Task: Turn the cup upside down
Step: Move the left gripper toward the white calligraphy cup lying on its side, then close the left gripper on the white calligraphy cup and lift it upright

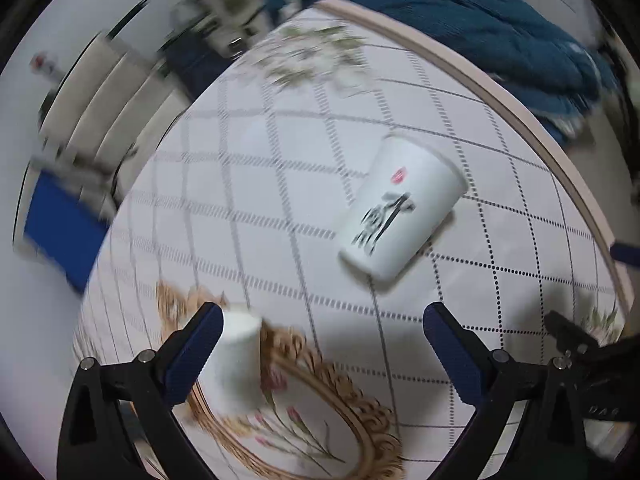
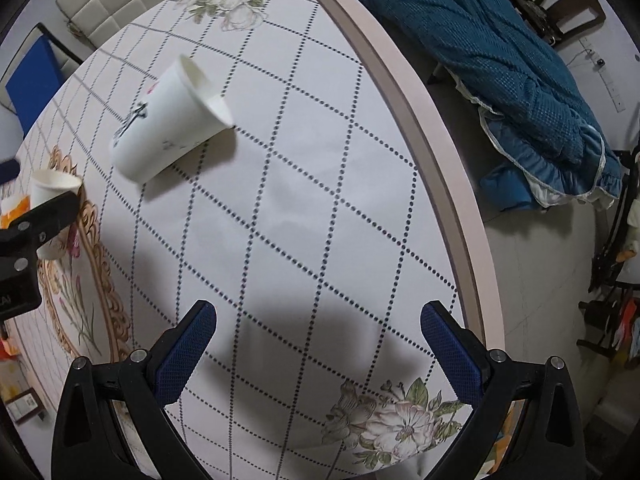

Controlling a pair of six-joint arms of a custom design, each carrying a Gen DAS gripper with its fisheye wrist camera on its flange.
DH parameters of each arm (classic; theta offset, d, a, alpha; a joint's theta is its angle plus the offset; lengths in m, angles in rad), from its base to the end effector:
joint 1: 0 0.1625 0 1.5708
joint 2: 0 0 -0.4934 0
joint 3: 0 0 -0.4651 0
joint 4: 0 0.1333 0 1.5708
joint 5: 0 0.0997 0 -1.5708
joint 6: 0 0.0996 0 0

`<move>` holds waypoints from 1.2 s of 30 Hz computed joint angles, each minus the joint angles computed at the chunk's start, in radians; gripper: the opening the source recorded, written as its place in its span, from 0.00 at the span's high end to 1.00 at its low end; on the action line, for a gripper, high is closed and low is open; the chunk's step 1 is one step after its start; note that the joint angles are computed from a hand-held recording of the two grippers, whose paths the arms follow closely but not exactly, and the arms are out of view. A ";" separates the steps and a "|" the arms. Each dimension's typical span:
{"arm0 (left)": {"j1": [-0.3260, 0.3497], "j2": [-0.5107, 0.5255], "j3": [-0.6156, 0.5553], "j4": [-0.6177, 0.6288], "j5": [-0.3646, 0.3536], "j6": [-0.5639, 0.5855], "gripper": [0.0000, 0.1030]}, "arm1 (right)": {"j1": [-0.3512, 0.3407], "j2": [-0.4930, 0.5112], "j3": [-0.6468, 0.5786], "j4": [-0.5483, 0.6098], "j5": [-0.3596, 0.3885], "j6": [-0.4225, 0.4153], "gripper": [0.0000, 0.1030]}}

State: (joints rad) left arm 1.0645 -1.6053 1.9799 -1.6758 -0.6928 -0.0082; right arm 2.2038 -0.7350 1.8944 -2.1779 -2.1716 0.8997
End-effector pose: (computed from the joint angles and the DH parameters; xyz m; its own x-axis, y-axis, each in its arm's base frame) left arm -0.0564 -0.5347 0.3976 -0.4630 0.4820 -0.7438 0.4636 0.8469 0.2603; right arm 0.4133 -0.4332 -0.0552 -0.6989 0.0854 0.7101 0.0703 0.9962 -0.0506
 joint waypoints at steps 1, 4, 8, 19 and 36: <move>0.002 0.013 -0.004 -0.016 -0.003 0.042 0.01 | -0.007 -0.002 0.002 -0.003 0.001 0.001 0.00; 0.002 0.053 -0.015 -0.054 -0.012 0.160 0.01 | -0.022 -0.008 0.011 -0.009 0.002 0.004 0.00; -0.001 0.099 -0.029 -0.084 -0.024 0.265 0.01 | -0.040 -0.021 0.027 -0.021 0.000 0.009 0.00; 0.024 0.204 -0.070 -0.052 -0.051 0.392 0.01 | -0.063 -0.027 0.033 -0.033 -0.003 0.013 0.00; 0.074 0.287 -0.115 0.000 -0.076 0.311 0.40 | -0.063 -0.026 0.050 -0.067 -0.003 0.008 0.00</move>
State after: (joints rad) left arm 1.1389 -1.3186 1.8652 -1.6754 -0.7691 0.3027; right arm 2.1406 -0.7615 1.9447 -2.2444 -2.1750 0.9076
